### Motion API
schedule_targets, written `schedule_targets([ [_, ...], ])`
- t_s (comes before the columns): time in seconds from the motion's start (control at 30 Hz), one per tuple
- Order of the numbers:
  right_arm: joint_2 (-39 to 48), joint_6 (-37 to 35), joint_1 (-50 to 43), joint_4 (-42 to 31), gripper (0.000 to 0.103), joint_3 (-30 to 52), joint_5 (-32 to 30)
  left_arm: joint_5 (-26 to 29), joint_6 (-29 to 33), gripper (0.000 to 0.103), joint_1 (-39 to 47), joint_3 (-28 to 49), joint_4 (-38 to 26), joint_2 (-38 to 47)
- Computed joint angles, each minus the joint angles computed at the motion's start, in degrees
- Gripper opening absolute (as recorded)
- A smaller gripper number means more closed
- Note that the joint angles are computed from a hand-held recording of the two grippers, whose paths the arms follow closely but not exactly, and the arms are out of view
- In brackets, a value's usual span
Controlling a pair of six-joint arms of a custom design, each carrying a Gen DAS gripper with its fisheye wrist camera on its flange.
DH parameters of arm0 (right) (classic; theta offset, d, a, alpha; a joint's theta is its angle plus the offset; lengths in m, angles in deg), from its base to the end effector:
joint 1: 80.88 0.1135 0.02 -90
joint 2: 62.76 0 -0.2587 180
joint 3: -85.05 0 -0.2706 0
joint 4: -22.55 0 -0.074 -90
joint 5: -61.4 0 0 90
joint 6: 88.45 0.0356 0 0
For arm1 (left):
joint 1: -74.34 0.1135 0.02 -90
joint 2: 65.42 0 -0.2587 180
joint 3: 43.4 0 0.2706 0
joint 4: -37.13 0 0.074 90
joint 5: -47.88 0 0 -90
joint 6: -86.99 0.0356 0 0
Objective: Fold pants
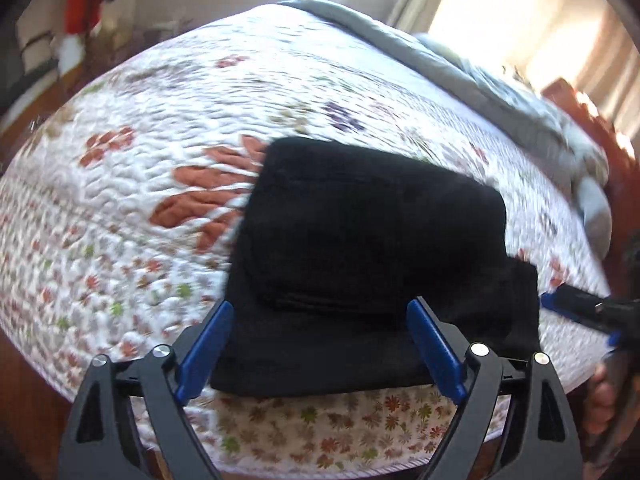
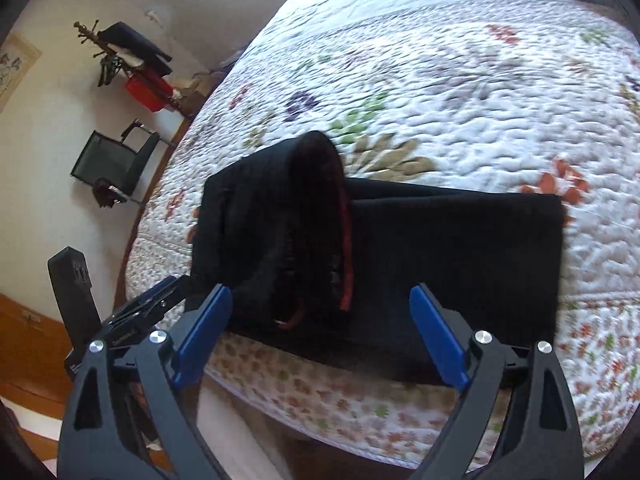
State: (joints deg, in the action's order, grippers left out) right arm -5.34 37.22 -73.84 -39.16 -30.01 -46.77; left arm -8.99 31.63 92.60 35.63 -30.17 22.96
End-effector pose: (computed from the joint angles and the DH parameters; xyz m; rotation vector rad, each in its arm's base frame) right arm 0.2091 0.0370 0.2795 0.5103 2.5405 0.6898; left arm 0.2945 0.0767 0.2271 0.4644 2.5850 -0.5622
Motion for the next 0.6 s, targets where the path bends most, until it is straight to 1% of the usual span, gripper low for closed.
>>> schedule_targets([
  [0.13, 9.2, 0.88, 1.8, 2.63, 0.09, 2.43, -1.7, -0.04, -0.11, 0.09, 3.39, 4.34, -3.28, 5.83],
  [0.23, 13.26, 2.65, 2.78, 4.7, 0.09, 1.6, -2.3, 0.55, 0.54, 0.09, 5.91, 5.75, -5.57, 8.75],
  [0.27, 13.63, 3.3, 2.77, 6.22, 0.087, 0.52, -3.55, 0.65, 1.09, 0.09, 6.94, 5.62, -6.38, 9.13],
  [0.3, 13.27, 4.68, 2.72, 9.08, 0.077, -1.51, -5.55, 0.56, 1.11, 0.09, 7.27, 5.73, -6.54, 9.49],
  [0.33, 12.42, 5.57, 3.03, 10.77, 0.074, -3.26, -5.66, 0.36, 1.07, 0.09, 7.7, 5.69, -6.55, 9.9],
  [0.37, 12.0, 5.53, 3.5, 11.27, 0.054, -3.88, -4.78, 0.24, 1.12, 0.09, 8.05, 5.55, -6.62, 10.12],
  [0.4, 11.45, 4.72, 3.3, 12.37, 0.029, -4.72, -6.31, 0.24, 1.33, 0.09, 8.37, 5.3, -6.96, 9.93],
  [0.47, 9.58, 5.57, 1.63, 15.73, 0.022, -6.88, -11.52, 0.34, 1.13, 0.09, 8.5, 6.05, -7.16, 11.1],
  [0.6, 3.99, 2.14, 0.02, 14.09, 0.02, -6.16, -14.33, 1.5, 0.16, 0.09, 8.1, 6.77, -7.91, 11.46],
])
